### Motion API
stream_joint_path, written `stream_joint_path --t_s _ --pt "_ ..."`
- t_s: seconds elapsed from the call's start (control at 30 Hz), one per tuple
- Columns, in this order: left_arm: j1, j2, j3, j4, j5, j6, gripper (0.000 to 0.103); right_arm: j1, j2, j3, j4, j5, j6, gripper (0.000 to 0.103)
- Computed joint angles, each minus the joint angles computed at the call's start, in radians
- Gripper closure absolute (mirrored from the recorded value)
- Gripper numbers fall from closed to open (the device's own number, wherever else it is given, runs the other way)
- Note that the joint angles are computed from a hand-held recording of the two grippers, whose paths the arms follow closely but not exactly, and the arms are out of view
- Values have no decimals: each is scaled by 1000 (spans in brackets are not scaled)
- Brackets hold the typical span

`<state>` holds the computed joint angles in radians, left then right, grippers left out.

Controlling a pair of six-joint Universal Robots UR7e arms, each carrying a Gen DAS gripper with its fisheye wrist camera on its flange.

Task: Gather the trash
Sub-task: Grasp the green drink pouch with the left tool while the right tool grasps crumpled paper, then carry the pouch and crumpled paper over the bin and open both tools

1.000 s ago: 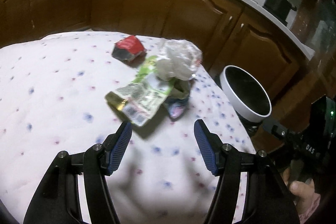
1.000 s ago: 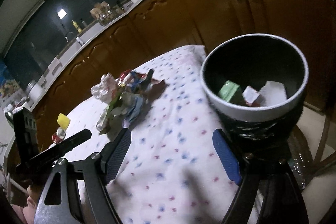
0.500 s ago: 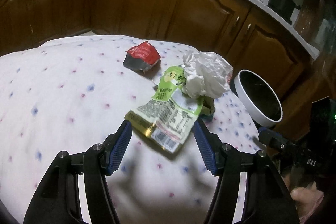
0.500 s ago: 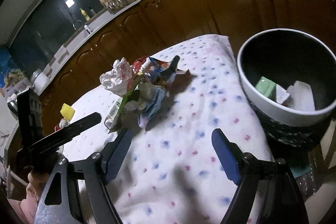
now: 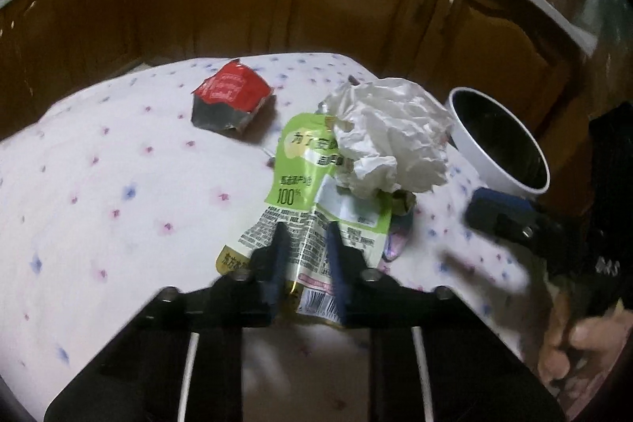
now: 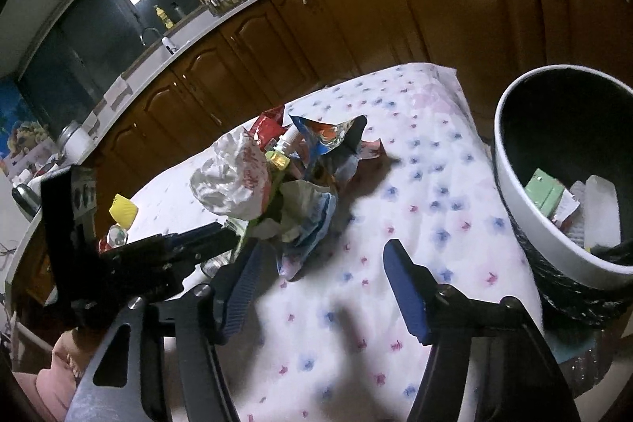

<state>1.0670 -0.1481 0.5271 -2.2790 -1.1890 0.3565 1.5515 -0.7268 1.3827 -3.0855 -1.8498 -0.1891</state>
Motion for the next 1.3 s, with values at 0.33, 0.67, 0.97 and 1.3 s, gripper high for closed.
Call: stream_joint_path --t_s 0.33,0.67,0.97,1.3 --pt "5 -145 251 -191 12 -33 98 -5 44 -76 72 23 -1 41" --pt "9 -239 404 -312 124 -80 99 5 95 -141 116 12 -20 85" --pt "-3 -291 499 -423 118 -73 99 11 25 -18 7 11 -66 90" --pt "-18 -371 621 -503 49 -85 100 17 -41 104 -78 12 -74 90"
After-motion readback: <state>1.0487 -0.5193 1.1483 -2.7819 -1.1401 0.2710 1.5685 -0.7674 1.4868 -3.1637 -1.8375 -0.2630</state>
